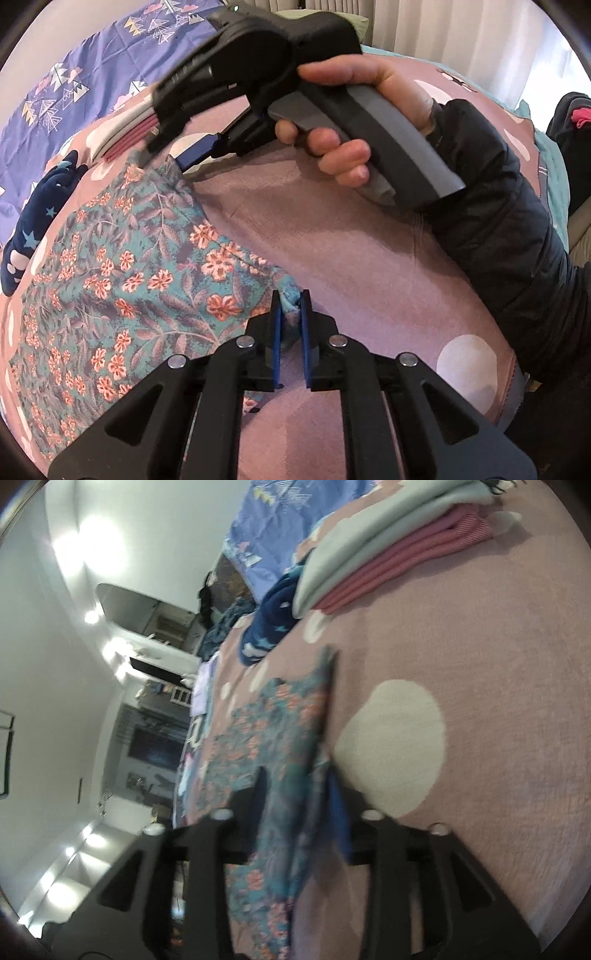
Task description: Fold small clothes
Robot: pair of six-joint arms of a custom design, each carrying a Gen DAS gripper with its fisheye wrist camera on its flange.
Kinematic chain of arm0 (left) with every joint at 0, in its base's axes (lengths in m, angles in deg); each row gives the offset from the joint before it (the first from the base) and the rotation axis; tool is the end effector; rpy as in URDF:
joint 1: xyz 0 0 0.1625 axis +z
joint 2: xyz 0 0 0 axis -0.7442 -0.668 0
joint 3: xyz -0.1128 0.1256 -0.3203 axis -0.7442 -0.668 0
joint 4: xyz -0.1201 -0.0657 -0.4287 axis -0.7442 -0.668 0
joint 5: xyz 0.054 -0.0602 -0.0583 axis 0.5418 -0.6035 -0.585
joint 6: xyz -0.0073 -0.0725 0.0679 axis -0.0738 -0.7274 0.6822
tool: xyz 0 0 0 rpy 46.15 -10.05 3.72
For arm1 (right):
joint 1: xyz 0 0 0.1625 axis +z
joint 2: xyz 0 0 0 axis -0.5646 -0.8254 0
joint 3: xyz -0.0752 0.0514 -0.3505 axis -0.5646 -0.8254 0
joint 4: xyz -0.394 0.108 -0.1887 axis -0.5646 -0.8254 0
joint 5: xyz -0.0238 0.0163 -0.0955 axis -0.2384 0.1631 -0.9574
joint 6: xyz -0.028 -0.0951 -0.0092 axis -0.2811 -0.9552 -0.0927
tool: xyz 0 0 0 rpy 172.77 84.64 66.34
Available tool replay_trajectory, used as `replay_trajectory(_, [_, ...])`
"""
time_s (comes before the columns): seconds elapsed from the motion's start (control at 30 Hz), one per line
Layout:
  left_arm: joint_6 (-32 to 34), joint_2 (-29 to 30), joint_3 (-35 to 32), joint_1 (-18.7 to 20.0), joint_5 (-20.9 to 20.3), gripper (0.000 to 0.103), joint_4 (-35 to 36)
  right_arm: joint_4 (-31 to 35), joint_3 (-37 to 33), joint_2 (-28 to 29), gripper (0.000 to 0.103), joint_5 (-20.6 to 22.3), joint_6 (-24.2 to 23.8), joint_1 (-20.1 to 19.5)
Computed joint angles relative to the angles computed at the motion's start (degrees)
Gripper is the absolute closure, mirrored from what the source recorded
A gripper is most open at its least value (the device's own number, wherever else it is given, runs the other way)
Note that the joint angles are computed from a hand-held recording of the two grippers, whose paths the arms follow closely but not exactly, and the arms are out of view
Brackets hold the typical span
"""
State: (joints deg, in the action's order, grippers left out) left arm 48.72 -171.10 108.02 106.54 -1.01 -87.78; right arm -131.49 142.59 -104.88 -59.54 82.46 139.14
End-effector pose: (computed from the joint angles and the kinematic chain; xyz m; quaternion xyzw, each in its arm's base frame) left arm -0.0448 -0.4279 0.2663 0.4458 0.8507 -0.0699 0.2697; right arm 0.3099 -0.5730 -0.1011 -0.0668 0.9767 -0.1530 0.1352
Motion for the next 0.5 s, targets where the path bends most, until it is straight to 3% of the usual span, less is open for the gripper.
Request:
replay_trajectory(0.07, [-0.02,0.25,-0.3,0.3,-0.55,0.094,0.18,1.91,-0.55,-0.06,0.049,-0.61,-2.27,0.87])
replay_trajectory(0.13, [0.21,0.31,-0.3,0.49,-1.01,0.094,0.25,3.0,-1.8,0.62,0.056,-5.48,-3.75,2.79])
replay_trajectory(0.17, [0.37,0.37,-0.35,0.6,-1.34,0.094,0.3,2.42,-2.51,1.32,0.088,-8.34,-3.17,3.64])
replay_trajectory(0.2, [1.01,0.37,-0.38,0.77,-1.77,0.095,0.22,1.91,-3.26,2.02,0.098,-11.19,-1.82,4.26])
replay_trajectory(0.27, [2.07,-0.01,-0.05,0.68,-2.0,0.095,-0.07,-1.3,-3.0,2.55,0.099,-12.64,1.61,4.31])
replay_trajectory(0.37, [2.57,0.61,-0.52,1.58,-2.9,0.095,0.09,-4.65,-2.25,2.18,0.099,-16.15,-0.31,5.41])
replay_trajectory(0.47, [3.09,1.38,-0.44,2.44,-3.48,0.094,-0.36,-5.05,-3.36,3.51,0.103,-22.83,0.9,5.5])
replay_trajectory(0.5, [3.24,1.45,-0.46,2.71,-3.78,0.094,-0.43,-5.2,-2.87,3.34,0.103,-21.62,2.13,4.62])
